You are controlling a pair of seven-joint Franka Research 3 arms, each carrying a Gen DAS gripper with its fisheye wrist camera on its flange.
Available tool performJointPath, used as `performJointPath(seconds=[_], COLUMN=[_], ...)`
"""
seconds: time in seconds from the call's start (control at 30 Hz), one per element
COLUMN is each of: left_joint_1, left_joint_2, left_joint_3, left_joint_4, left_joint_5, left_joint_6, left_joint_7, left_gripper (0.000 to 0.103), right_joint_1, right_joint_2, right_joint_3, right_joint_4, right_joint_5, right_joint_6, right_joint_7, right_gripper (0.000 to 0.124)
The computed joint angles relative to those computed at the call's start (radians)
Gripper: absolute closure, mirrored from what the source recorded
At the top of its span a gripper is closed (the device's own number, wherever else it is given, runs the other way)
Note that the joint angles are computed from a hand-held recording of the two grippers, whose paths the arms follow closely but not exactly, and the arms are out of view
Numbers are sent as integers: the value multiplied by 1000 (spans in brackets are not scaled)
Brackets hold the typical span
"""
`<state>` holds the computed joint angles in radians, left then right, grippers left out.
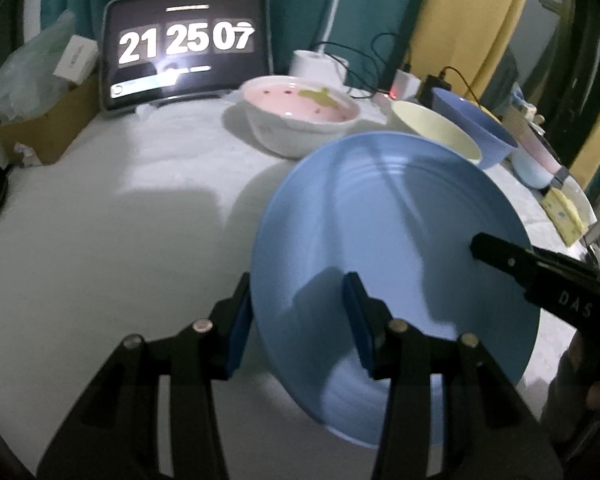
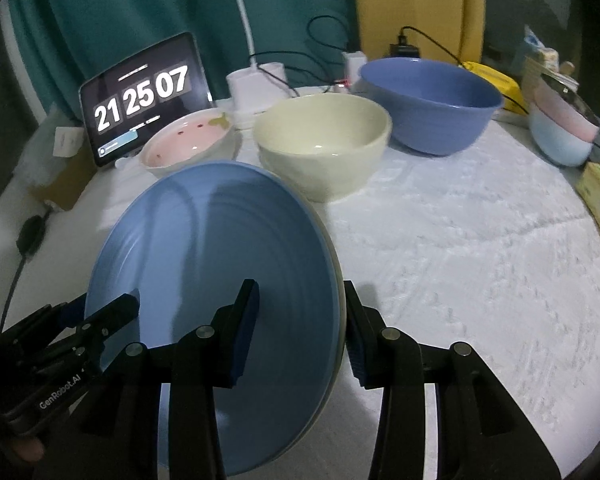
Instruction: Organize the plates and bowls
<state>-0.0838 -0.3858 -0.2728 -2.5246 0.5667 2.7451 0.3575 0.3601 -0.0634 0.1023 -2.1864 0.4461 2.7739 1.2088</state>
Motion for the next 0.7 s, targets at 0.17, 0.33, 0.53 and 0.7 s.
performJointPath(seconds=[0.17,0.33,0.53,0.7], left_joint_1=[7,19,33,34], left_joint_2=[-22,-38,-39,-32], left_joint_3=[14,19,12,7], left_joint_4=[-23,-39,-44,-32], left_joint_5=[-8,-10,-3,12], left_joint_6=[-12,-21,-26,-49], left_joint_7=[6,12,8,11], left_gripper=[58,58,58,58], right_joint_1=[13,22,25,23], right_joint_2=[31,59,97,117], right_joint_3=[11,19,24,25], right_joint_4=[34,66,103,121], right_joint_5=[2,5,-7,-5], right_joint_6=[-13,-28,-45,-60], right_joint_7=[-7,-7,4,17], right_gripper=[81,81,80,80])
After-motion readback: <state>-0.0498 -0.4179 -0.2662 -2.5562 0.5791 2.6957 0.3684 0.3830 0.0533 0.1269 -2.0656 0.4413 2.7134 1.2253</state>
